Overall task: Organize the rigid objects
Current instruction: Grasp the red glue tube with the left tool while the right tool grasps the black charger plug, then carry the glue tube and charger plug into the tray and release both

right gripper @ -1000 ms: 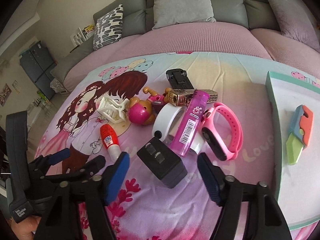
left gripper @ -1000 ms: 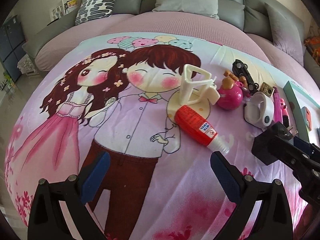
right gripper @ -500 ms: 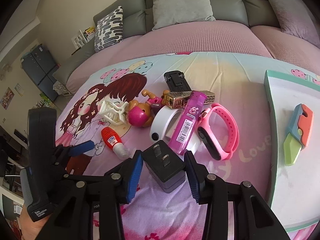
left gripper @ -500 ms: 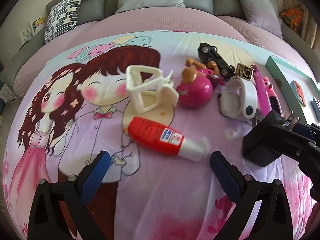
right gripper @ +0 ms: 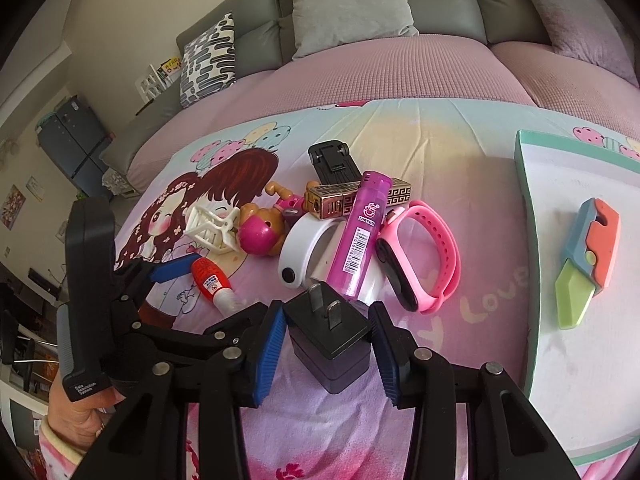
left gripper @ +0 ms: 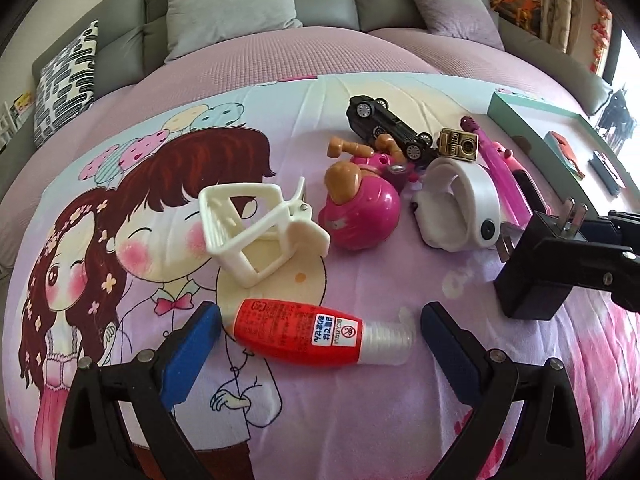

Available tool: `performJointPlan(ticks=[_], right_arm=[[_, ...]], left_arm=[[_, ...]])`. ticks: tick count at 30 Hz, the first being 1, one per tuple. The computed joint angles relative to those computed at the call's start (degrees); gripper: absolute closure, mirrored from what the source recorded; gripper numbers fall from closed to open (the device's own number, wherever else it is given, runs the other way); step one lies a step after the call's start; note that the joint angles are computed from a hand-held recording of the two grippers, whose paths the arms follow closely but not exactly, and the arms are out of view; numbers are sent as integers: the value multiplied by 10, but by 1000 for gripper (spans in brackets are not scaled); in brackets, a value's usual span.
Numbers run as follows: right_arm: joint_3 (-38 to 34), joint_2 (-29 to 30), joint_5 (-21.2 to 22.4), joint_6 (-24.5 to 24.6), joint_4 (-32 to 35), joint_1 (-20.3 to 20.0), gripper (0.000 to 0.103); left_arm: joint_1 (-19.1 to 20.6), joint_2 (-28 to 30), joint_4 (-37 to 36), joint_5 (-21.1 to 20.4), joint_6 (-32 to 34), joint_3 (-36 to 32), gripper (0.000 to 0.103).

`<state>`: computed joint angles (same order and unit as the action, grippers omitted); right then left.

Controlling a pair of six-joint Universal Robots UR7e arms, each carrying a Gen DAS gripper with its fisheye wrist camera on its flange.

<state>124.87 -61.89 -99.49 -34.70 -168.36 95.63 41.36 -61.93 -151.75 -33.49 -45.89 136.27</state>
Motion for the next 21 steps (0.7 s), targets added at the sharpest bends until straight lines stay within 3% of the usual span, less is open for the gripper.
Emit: performJointPlan(ticks=[5, 9, 15, 21], right_arm=[[0, 0, 0, 3, 3, -1, 58], [0, 0, -2, 1, 4, 0, 58], [2, -4, -2, -3, -2, 2, 58], [14, -33, 33, -7, -18, 0, 58]], left_arm=[[-7, 8, -42, -2, 41, 7, 22], [-8, 9, -40, -2, 38, 4, 24], [-17, -4, 45, 13, -64, -5, 24], [-51, -37, 146, 31, -173, -11, 24]])
